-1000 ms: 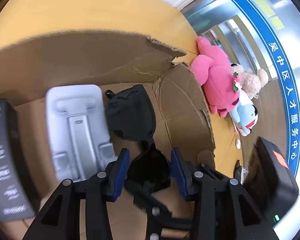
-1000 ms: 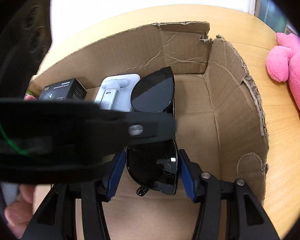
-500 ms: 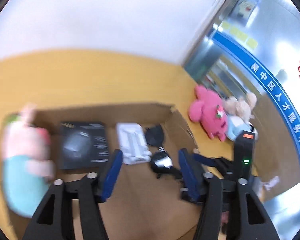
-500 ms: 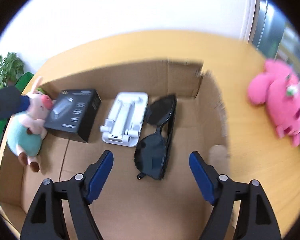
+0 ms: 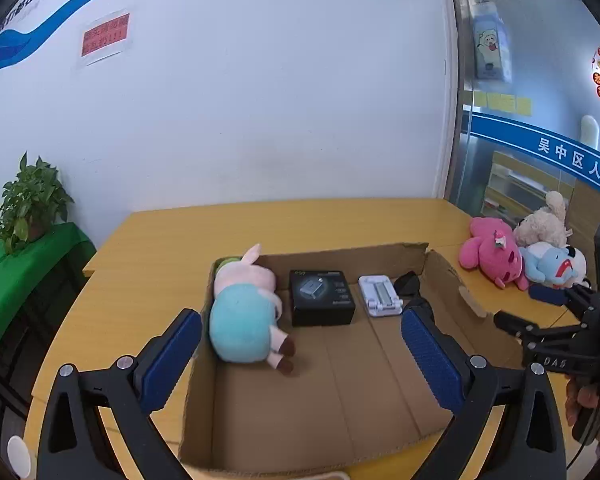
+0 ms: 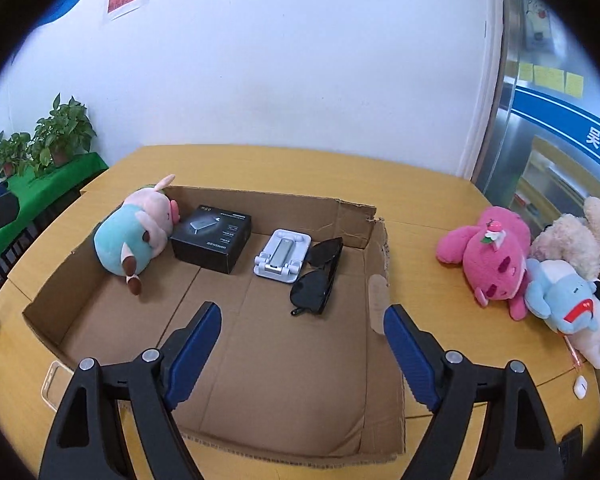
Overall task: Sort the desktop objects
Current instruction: 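Lower the sunglasses beside the phone stand and open the right tool, then move the left tool to the clear phone case and close on its rim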
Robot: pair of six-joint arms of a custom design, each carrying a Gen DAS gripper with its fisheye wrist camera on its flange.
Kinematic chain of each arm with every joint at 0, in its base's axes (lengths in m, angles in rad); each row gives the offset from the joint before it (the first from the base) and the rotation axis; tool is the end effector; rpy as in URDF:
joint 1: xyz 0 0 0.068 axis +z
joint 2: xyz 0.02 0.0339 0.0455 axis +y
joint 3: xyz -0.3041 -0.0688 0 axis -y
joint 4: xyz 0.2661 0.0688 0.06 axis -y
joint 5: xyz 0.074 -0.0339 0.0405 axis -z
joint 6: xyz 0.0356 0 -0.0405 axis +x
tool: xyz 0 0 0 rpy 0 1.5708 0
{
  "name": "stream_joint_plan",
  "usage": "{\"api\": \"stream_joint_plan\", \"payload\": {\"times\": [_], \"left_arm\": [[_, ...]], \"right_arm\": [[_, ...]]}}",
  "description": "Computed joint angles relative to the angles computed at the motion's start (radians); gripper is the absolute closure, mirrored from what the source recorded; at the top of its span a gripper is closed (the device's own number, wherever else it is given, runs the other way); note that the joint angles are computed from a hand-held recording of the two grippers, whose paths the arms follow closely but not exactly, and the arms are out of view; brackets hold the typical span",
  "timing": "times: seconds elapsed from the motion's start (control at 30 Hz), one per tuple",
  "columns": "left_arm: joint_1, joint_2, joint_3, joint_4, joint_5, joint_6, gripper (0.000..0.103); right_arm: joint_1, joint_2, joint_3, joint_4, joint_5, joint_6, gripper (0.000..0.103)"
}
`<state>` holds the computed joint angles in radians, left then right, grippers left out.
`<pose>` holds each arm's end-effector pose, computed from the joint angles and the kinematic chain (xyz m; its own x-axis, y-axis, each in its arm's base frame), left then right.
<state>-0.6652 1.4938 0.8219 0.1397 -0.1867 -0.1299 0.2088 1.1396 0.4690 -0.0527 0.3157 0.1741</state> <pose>0.2685 -0.2023 0.2427 -0.4581 0.1976 -0.8666 0.4249 0.9051 -0.0182 0.2170 0.0347 0.2000 -0.6324 0.0343 -0.7739 0.1423 0.9872 -0.0725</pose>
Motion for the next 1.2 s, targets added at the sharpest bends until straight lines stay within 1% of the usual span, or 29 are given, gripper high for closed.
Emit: {"api": "stream_joint_plan", "payload": {"times": [0.07,0.13,0.23,0.3,0.37,0.43,0.5,0.6,0.7,0.73,0.77,0.8,0.87,0.9,0.93,0.97,1.0,1.03,1.07,1.1,1.13,1.17,1.2], "left_arm": [[0.009,-0.044,-0.040,-0.013,0.002,-0.013,0.002],[0.022,-0.086,-0.082,-0.022,0.022,-0.023,0.002],[0.057,-0.143,-0.160,-0.017,0.039,-0.027,0.002],[0.098,-0.181,-0.220,-0.020,0.073,-0.047,0.002],[0.140,-0.208,-0.273,-0.019,0.110,-0.059,0.002],[0.168,-0.230,-0.331,-0.002,0.132,-0.049,0.002],[0.196,-0.234,-0.392,0.029,0.156,-0.033,0.002],[0.244,-0.174,-0.439,0.079,0.219,-0.029,0.002],[0.284,-0.070,-0.476,0.173,0.258,-0.025,0.003],[0.300,-0.021,-0.480,0.201,0.274,-0.025,0.007],[0.317,0.024,-0.480,0.225,0.298,-0.022,0.014],[0.334,0.061,-0.476,0.239,0.322,-0.017,0.018],[0.372,0.144,-0.467,0.273,0.382,-0.014,0.034],[0.385,0.180,-0.456,0.280,0.398,-0.015,0.039],[0.393,0.208,-0.448,0.282,0.409,-0.017,0.051],[0.400,0.242,-0.435,0.278,0.423,-0.018,0.059],[0.403,0.267,-0.425,0.275,0.433,-0.020,0.062],[0.405,0.290,-0.421,0.279,0.441,-0.019,0.066],[0.402,0.312,-0.418,0.284,0.447,-0.015,0.070],[0.395,0.327,-0.413,0.281,0.445,-0.012,0.073],[0.385,0.330,-0.422,0.298,0.432,-0.012,0.076],[0.377,0.332,-0.422,0.296,0.429,-0.010,0.079],[0.376,0.337,-0.419,0.293,0.440,-0.011,0.084]], "right_arm": [[0.030,-0.032,-0.021,0.000,0.030,0.019,0.019],[0.064,-0.093,-0.046,-0.009,0.045,0.012,0.019],[0.184,-0.168,-0.107,0.002,0.095,0.004,0.019],[0.259,-0.179,-0.128,-0.005,0.113,0.028,0.019],[0.346,-0.160,-0.159,0.016,0.134,0.074,0.019],[0.402,-0.115,-0.176,0.049,0.131,0.121,0.019],[0.431,-0.034,-0.195,0.127,0.062,0.145,0.019],[0.460,0.172,-0.195,0.277,-0.037,0.180,0.019],[0.443,0.373,-0.170,0.424,-0.154,0.221,0.019],[0.438,0.430,-0.160,0.469,-0.175,0.229,0.019],[0.441,0.490,-0.143,0.506,-0.179,0.235,0.019],[0.445,0.548,-0.118,0.527,-0.168,0.241,0.020],[0.443,0.635,-0.073,0.544,-0.163,0.252,0.022],[0.438,0.669,-0.053,0.547,-0.171,0.254,0.023],[0.439,0.693,-0.034,0.541,-0.170,0.257,0.026],[0.442,0.715,-0.018,0.538,-0.169,0.260,0.029],[0.446,0.732,-0.007,0.537,-0.168,0.260,0.036],[0.452,0.744,0.000,0.534,-0.163,0.262,0.046],[0.457,0.760,0.009,0.526,-0.156,0.265,0.051],[0.464,0.771,0.012,0.521,-0.150,0.267,0.060],[0.486,0.774,0.008,0.527,-0.112,0.264,0.066],[0.492,0.772,0.010,0.515,-0.102,0.259,0.068],[0.496,0.772,0.009,0.515,-0.100,0.258,0.072]]}}
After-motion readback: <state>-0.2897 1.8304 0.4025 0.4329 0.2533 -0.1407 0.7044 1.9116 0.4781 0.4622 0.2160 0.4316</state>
